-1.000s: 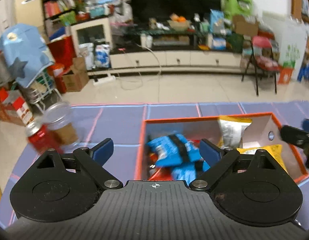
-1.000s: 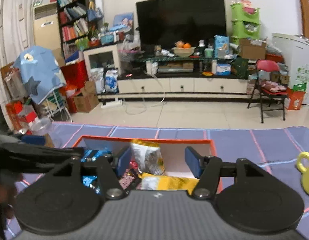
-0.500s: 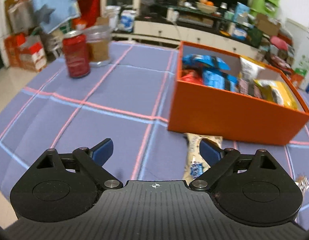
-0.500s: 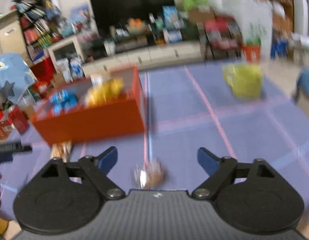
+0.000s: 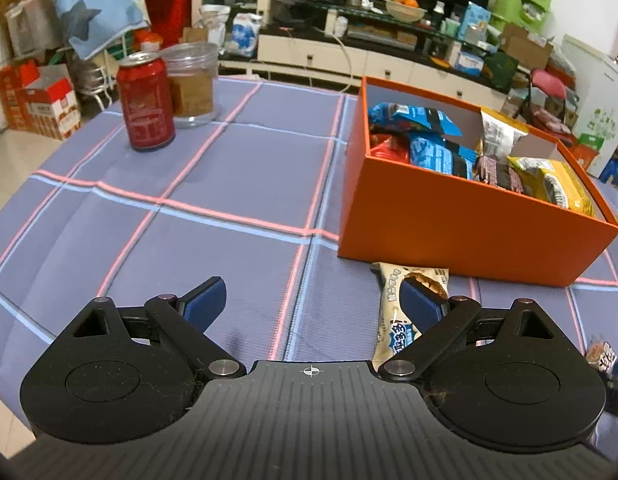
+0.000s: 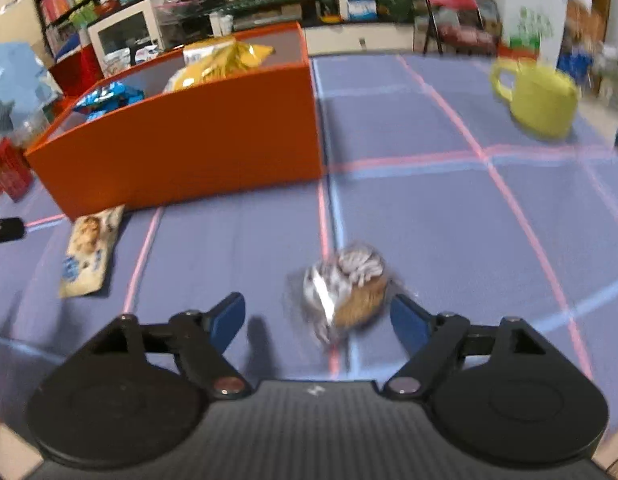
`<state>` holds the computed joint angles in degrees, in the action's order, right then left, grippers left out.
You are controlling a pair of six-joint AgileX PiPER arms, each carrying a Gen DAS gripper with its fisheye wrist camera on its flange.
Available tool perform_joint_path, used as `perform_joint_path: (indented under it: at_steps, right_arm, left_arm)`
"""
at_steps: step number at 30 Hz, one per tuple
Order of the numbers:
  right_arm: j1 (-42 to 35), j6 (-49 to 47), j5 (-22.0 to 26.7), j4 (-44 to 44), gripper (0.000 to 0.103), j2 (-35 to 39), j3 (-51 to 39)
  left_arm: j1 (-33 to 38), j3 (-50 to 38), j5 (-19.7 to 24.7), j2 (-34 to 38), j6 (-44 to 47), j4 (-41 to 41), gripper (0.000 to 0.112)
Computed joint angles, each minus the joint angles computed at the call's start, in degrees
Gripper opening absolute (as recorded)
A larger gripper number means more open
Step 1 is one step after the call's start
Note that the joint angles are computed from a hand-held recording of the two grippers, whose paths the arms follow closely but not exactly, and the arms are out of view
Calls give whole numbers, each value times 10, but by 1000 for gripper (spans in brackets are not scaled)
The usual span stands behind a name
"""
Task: Organize snacks
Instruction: 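Grasp chocolate-chip cookie packet with left tool while right tool grasps round wrapped cookie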
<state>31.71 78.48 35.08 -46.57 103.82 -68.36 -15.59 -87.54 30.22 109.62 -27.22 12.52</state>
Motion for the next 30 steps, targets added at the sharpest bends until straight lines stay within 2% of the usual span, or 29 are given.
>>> perform_joint_path:
  at_steps: [4,9,15,19,24,28,30]
  right_arm:
    - [-1,-1,20,-21,85,7,-17]
    - [-9,34,11,-24,73,14,0]
    - [0,69,18,-46,72,17,7]
    - [13,123,22,-79,76,15,21]
    - [35,136,31,-108,83,21,26]
    - [46,177,37,-144,86,27,32]
    - [49,192,41,-155,88,32,31]
  left_arm:
    - [-4,-7,5,6,15,-12,79]
    - [-21,-10,7,17,24,-5,79]
    - [-39,-13,6,33,21,1,79]
    - [-53,-32,7,53,15,7,78]
    - [-67,-78,25,93,29,-5,77]
    - [-84,-122,55,128,-3,37,75]
    - [-93,-142,71,144,-23,66,68]
